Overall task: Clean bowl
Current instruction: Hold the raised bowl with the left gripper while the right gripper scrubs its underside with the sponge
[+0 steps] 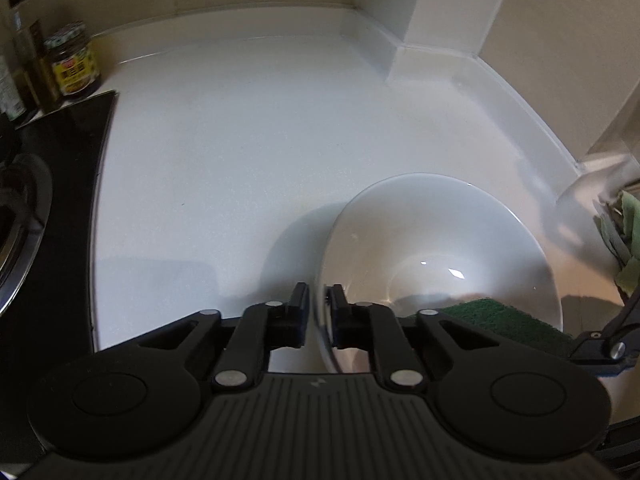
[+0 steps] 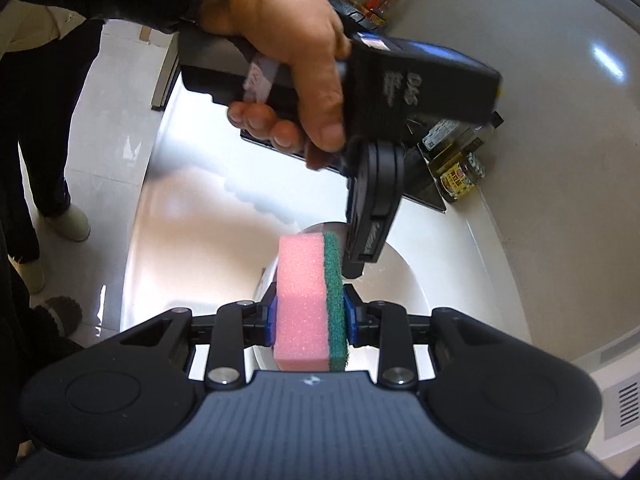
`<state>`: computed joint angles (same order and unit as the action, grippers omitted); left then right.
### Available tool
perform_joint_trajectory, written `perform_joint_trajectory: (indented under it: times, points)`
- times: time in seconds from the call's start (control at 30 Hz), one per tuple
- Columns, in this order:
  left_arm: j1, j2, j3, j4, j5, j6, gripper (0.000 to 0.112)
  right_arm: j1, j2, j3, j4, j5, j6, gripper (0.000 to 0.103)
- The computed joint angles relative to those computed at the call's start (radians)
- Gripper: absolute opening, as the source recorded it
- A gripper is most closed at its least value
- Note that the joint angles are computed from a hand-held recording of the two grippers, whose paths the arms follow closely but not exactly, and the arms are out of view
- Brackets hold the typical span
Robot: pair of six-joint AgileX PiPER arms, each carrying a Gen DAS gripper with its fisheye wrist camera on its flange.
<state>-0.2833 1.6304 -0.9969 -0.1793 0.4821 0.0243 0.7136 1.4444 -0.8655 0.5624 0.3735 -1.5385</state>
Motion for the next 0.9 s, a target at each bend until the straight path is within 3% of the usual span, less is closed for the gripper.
perform_joint_trajectory:
  times: [0.13,0.27,0.47,0.8,0.9]
  points:
    - [-0.005,0.005,-0.010,0.011,0.008,0.001,0.008,0.008,-0.013,-0.005,-0.019,0.027,0.015,0.027]
    - [-0.007,0.008,-0.015,0.010,0.012,0.014,0.008,0.061,-0.009,-0.019,-0.205,0.017,0.164,0.027]
    - [-0.007,0.012,-0.023,0.007,0.017,0.032,0.008,0.059,0.003,-0.029,-0.212,0.031,0.169,0.027]
    - [-0.007,0.040,-0.070,-0.013,0.056,0.159,0.009,0.204,0.052,-0.136,-0.721,0.151,0.784,0.028]
    - [-0.011,0.049,-0.085,-0.007,0.066,0.161,0.009,0.218,0.049,-0.126,-0.769,0.148,0.838,0.028]
